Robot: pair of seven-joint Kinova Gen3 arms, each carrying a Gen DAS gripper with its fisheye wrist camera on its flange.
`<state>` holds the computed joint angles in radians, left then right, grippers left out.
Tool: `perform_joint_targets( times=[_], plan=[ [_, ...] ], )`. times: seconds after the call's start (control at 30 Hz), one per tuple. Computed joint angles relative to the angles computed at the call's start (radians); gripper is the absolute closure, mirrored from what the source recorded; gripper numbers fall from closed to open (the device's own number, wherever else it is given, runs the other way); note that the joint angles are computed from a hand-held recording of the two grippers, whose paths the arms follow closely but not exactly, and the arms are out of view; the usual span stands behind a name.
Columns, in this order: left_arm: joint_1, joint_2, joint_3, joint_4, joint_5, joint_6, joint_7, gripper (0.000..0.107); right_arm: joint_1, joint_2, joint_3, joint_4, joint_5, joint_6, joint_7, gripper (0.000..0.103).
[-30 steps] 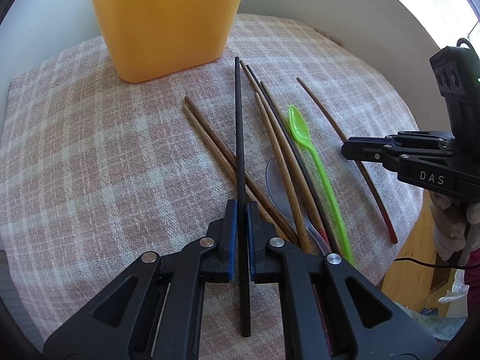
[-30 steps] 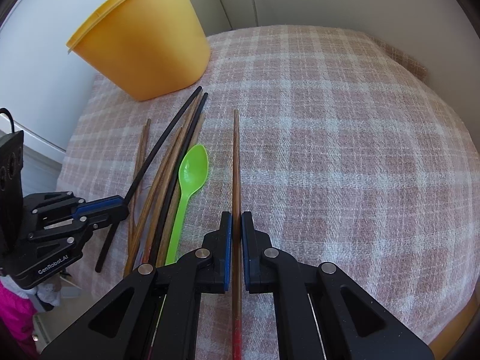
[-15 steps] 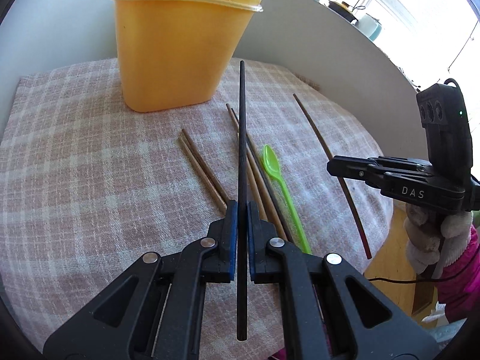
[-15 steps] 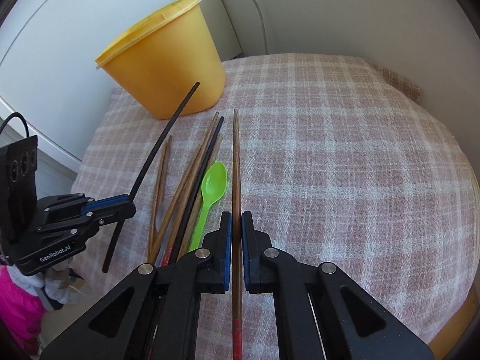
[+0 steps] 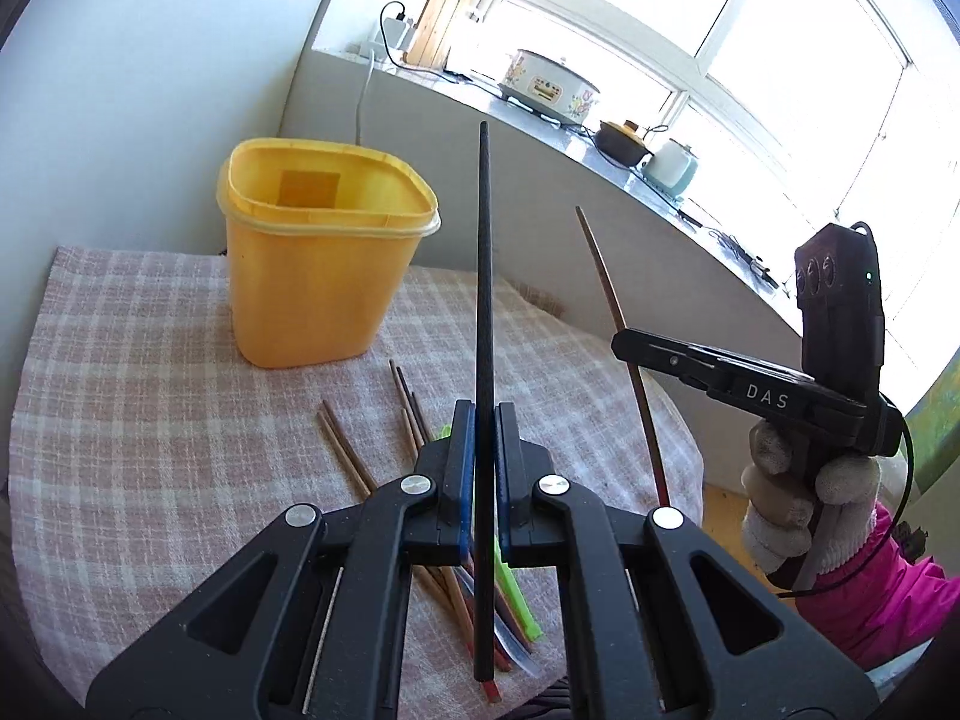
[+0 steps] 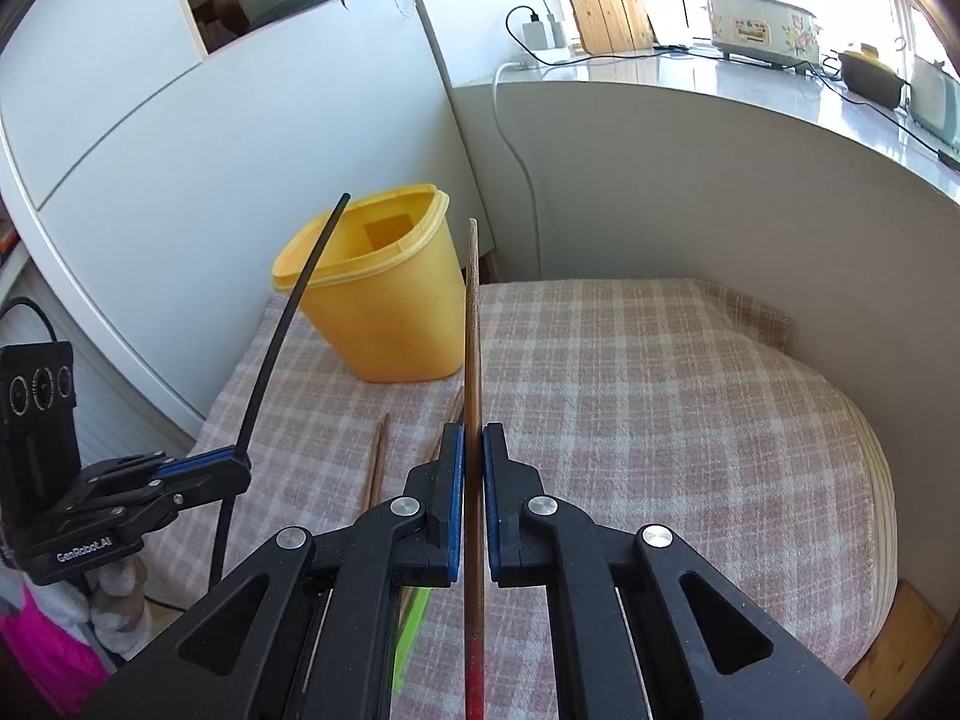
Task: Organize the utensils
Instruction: 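Lift both held chopsticks and lower them into the yellow container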
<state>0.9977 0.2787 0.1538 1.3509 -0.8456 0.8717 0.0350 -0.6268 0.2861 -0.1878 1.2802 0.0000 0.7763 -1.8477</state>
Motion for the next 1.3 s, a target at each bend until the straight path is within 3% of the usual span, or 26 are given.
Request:
perform_joint_targets(
  times=[0.17, 0.47, 0.7, 1.0, 1.3],
  plan=[
    [0.027, 0.031, -0.037, -0.069, -0.12, 0.092, 0.024, 0.104, -0.002, 0.034, -0.001, -0.057, -0.007, -0.049, 0.003, 0.098],
    [-0.031, 0.011, -0.084, -0.029, -0.272, 0.015, 0.136, 0.104, -0.057, 0.124, 0.037, -0.202, 0.026, -0.121, -0.025, 0.098],
    [-0.053, 0.041, -0.101, -0.017, -0.441, 0.065, 0.288, 0.104, -0.102, 0.169, 0.082, -0.24, 0.063, -0.255, -0.096, 0.098],
    [-0.088, 0.093, -0.134, -0.04, -0.511, 0.049, 0.351, 0.104, -0.111, 0.248, 0.11, -0.325, 0.065, -0.355, -0.192, 0.098],
    [-0.125, 0.11, -0.147, -0.034, -0.485, 0.003, 0.349, 0.104, -0.08, 0.344, 0.085, -0.443, 0.004, -0.312, -0.209, 0.098]
  ],
)
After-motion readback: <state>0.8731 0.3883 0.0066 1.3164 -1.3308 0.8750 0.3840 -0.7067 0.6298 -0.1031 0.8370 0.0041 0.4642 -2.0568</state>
